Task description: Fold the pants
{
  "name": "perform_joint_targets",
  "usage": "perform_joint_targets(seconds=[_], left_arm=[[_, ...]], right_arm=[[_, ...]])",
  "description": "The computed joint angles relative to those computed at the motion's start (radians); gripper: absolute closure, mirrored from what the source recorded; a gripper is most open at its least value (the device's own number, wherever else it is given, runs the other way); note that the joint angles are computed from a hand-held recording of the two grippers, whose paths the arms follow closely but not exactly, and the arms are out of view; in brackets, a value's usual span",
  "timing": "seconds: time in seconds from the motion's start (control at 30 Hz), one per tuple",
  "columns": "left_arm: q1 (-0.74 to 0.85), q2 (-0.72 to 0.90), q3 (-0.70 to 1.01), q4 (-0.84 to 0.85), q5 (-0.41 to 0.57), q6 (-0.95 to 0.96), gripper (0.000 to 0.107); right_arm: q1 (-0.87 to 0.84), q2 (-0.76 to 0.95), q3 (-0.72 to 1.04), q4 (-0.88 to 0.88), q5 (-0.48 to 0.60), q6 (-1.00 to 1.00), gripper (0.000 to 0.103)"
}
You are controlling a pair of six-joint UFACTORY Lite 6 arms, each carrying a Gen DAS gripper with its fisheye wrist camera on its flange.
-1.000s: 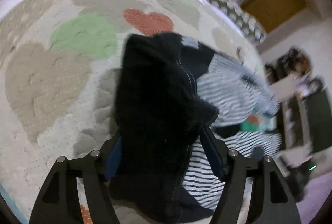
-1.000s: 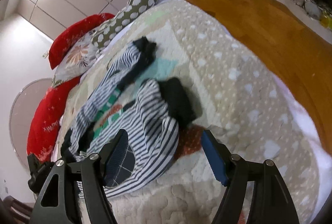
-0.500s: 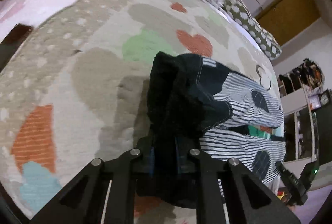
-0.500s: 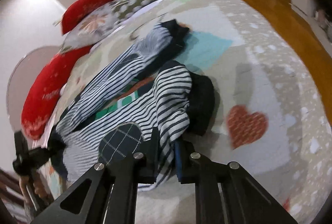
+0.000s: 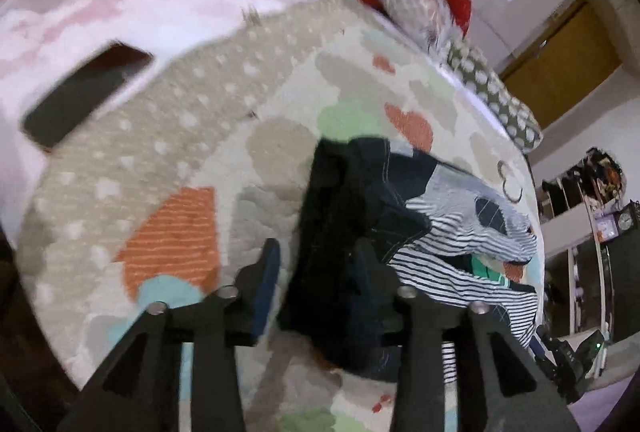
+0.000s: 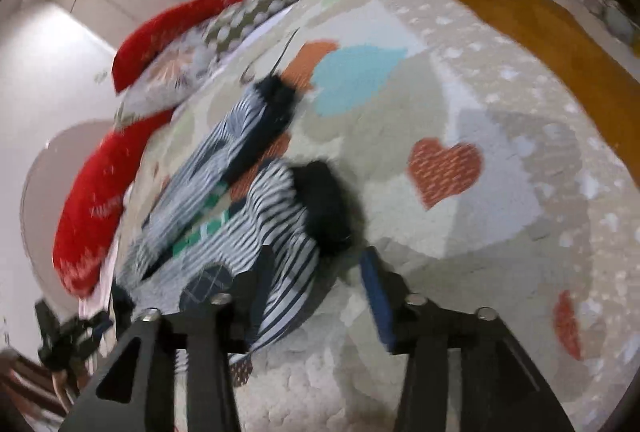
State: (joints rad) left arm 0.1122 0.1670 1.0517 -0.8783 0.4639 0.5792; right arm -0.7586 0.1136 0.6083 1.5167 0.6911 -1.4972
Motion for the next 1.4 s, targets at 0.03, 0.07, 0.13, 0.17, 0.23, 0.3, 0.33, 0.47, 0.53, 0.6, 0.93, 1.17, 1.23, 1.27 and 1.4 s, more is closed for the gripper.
perform_joint_targets(seconds=[0.03,0.07,0.13,0.17,0.23,0.3,0.33,0.47,0.53,0.6,0.93,1.17,1.23,1.27,1.4], left_arm=[[0.01,-0.057,-0.044,-0.01,-0.01,0.011,0.065],[0.015,-0.102,-0.075,-0.016,-0.012,0.013,0.064],[0.024,-0.202,-0.148,-0.053,-0.013,0.048,0.058],[0.021,-0.243,-0.178,-0.057,-0.019,0.051,0.056],[0.012,-0.313,-0.229,-0.049,-0.032,0.045,0.054],[-0.009,-0.356,-0.256,-0.005,-0.04,0.003,0.054],[-0.017,-0.369,-0.266,0.008,-0.043,-0.011,0.054],[-0.063,-0.404,-0.293,0.117,-0.069,-0.132,0.054],[-0.091,-0.414,-0.305,0.188,-0.086,-0.21,0.051],[-0.125,-0.427,-0.319,0.268,-0.106,-0.3,0.05],[-0.41,-0.349,-0.325,0.723,-0.203,-0.807,0.047],[-0.552,-0.303,-0.331,1.01,-0.238,-1.116,0.047],[-0.542,-0.288,-0.328,0.877,-0.25,-0.988,0.047],[-0.535,-0.288,-0.334,0.81,-0.256,-0.923,0.047],[-0.506,-0.289,-0.346,0.632,-0.267,-0.74,0.047]], right_arm=[[-0.004,0.008,0.009,0.012,-0.01,-0.004,0.049],[0.001,0.028,0.023,0.031,-0.021,-0.012,0.049],[0.026,0.075,0.051,0.079,-0.029,-0.036,0.049],[0.044,0.09,0.061,0.11,-0.033,-0.051,0.049],[0.072,0.123,0.089,0.124,-0.021,-0.058,0.055],[0.102,0.141,0.124,0.07,-0.001,0.006,0.089],[0.123,0.129,0.127,0.06,-0.014,0.03,0.089],[0.164,0.036,0.077,0.119,-0.126,-0.038,0.089],[0.182,0.013,0.063,0.174,-0.212,-0.087,0.086],[0.177,0.003,0.051,0.231,-0.282,-0.115,0.081],[0.032,-0.173,-0.095,0.24,-0.095,-0.155,0.068],[0.155,-0.147,-0.007,0.138,-0.097,-0.02,0.056],[0.198,-0.08,0.072,0.089,-0.11,0.057,0.056],[0.214,-0.055,0.099,0.077,-0.112,0.078,0.056],[0.313,0.133,0.317,0.0,-0.184,0.244,0.056]])
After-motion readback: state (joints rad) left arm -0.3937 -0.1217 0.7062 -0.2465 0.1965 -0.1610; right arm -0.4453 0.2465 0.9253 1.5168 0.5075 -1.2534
